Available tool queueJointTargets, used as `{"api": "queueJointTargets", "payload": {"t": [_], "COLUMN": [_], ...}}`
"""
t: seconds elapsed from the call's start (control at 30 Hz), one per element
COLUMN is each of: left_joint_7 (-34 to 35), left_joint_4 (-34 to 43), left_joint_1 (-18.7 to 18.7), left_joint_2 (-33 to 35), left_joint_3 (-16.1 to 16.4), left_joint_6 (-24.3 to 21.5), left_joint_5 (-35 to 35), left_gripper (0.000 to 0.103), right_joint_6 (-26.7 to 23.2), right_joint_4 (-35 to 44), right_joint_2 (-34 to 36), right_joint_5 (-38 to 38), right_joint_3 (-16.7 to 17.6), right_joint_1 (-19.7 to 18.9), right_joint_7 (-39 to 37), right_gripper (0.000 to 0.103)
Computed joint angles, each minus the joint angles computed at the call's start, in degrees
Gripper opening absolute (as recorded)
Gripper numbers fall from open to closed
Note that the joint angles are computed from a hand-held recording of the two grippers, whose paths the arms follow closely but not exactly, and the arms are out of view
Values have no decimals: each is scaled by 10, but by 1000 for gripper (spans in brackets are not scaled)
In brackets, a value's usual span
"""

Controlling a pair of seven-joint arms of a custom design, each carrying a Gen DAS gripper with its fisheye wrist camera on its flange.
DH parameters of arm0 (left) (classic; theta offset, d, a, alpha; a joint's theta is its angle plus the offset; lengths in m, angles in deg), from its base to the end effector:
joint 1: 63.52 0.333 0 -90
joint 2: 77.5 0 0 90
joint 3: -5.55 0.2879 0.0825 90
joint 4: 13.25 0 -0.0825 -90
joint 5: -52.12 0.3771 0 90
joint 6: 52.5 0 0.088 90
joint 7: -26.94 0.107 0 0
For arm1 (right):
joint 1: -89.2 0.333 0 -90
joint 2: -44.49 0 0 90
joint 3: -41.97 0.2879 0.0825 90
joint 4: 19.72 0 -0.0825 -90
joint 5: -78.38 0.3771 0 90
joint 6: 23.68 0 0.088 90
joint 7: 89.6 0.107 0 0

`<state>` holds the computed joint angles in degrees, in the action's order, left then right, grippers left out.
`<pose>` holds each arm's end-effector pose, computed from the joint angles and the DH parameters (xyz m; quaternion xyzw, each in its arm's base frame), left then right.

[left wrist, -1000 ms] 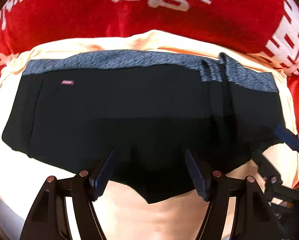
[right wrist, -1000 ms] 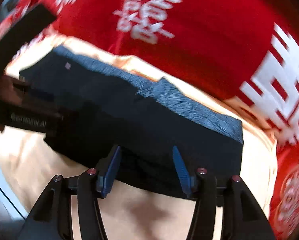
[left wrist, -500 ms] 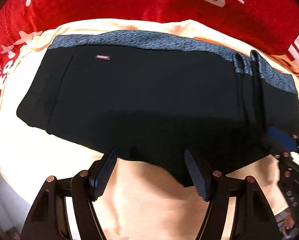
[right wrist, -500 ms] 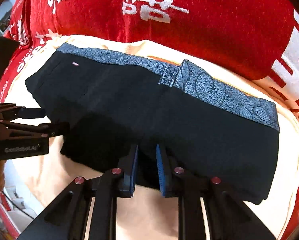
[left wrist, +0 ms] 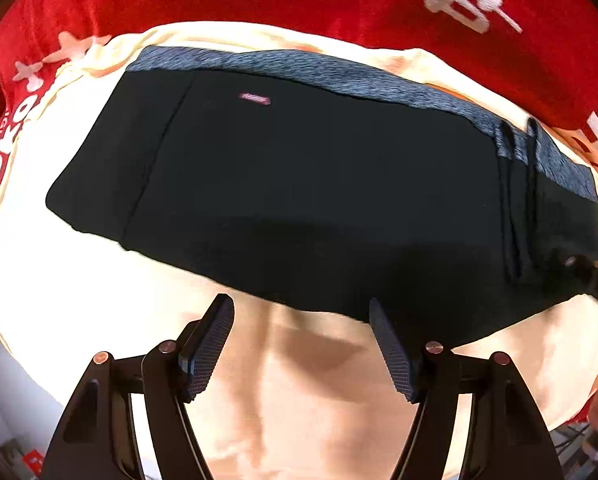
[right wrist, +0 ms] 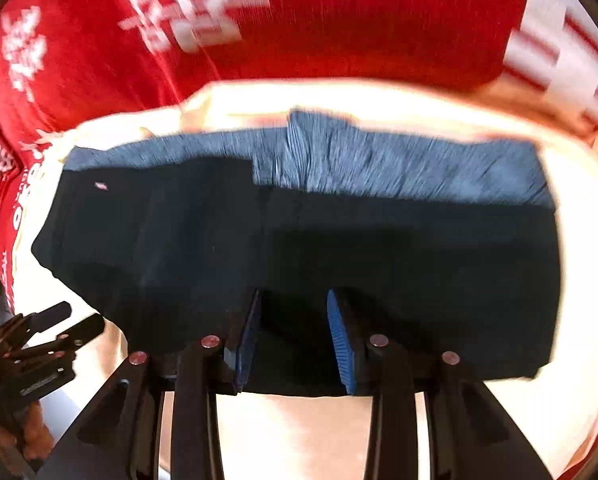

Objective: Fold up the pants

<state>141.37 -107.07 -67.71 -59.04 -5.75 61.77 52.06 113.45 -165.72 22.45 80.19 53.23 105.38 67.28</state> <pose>0.6205 -0.1603 0.4130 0.4282 -0.9029 0.0371 0.0049 0.3890 0.2010 0.4013 -0.4123 0.9039 -0.0210 0.1123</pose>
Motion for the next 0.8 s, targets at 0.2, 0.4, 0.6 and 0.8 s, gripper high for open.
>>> {"api": "queueJointTargets", "payload": {"t": [0.2,0.4,0.6,0.8], "left_joint_7": [1,8,11,13], "left_joint_4": [62,121,171,247], "left_joint_1": [19,49,67,90], "left_joint_2": [50,94,131,178], "left_joint_3": [11,17,18,15], "left_joint_6": [-16,-38,-61,-90], "left_joint_5": [0,-10,-14,-37], "left_gripper": [71,71,71,71], "right_joint_6": [-34,-78,-59,-72], "right_joint_4": [65,120,176,281], "right_joint_2": [68,103,149,242], "right_joint_5": [-38,-55,-35,-65], "right_joint_3": [13,4,-6,-16], "right_joint_1": [11,33,54,80], "right_joint_7": [19,18,-15,-44], "right_gripper": [54,54,54,61]}}
